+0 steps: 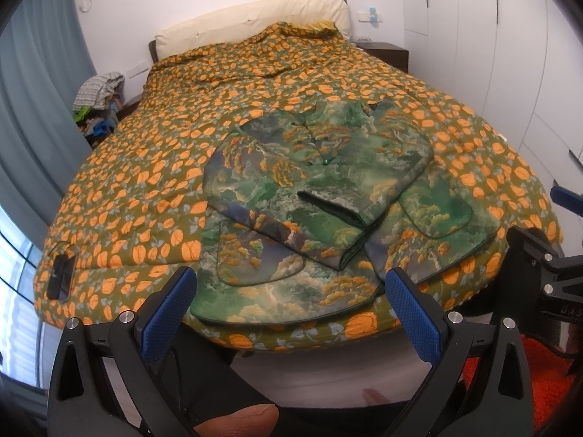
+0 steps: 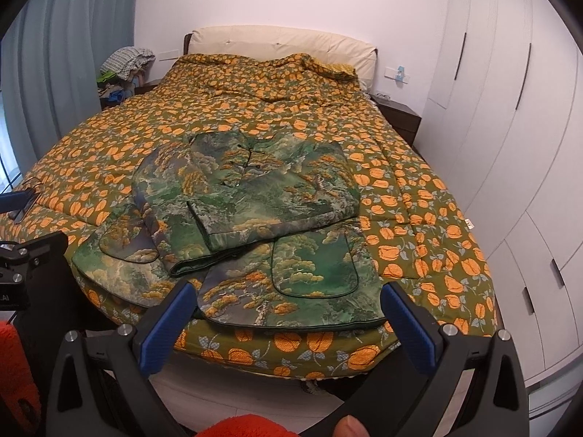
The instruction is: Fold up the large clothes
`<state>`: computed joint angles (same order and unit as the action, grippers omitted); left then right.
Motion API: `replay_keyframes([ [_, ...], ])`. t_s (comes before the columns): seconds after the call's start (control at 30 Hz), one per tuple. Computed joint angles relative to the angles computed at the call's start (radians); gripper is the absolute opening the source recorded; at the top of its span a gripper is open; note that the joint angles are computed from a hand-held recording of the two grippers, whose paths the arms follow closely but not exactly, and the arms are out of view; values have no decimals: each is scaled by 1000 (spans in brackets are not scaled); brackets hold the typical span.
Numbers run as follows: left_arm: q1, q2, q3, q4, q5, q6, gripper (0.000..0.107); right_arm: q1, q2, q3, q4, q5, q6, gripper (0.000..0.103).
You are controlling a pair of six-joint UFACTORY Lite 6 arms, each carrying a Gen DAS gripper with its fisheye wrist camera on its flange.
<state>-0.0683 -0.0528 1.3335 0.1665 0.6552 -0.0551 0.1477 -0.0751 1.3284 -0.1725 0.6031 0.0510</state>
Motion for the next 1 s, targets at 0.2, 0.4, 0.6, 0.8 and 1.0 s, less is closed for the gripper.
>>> replay_keyframes([
  [0.2,114,-20,11,-188,-102,228,103,26,94,144,-128,97,45,103],
  [0.4,129,54,127,-201,-140,309,103,-2,169,319,-66,135,-110,103],
  [0.6,90,106,233,-127,-48,206,103,-11,232,439,-2,150,-204,103],
  [0.8,15,98,219,48,-27,-15,103,-24,234,402,49,134,-165,103],
  [1.0,-42,114,216,180,-1,-126,103,-11,205,324,35,109,-101,103],
])
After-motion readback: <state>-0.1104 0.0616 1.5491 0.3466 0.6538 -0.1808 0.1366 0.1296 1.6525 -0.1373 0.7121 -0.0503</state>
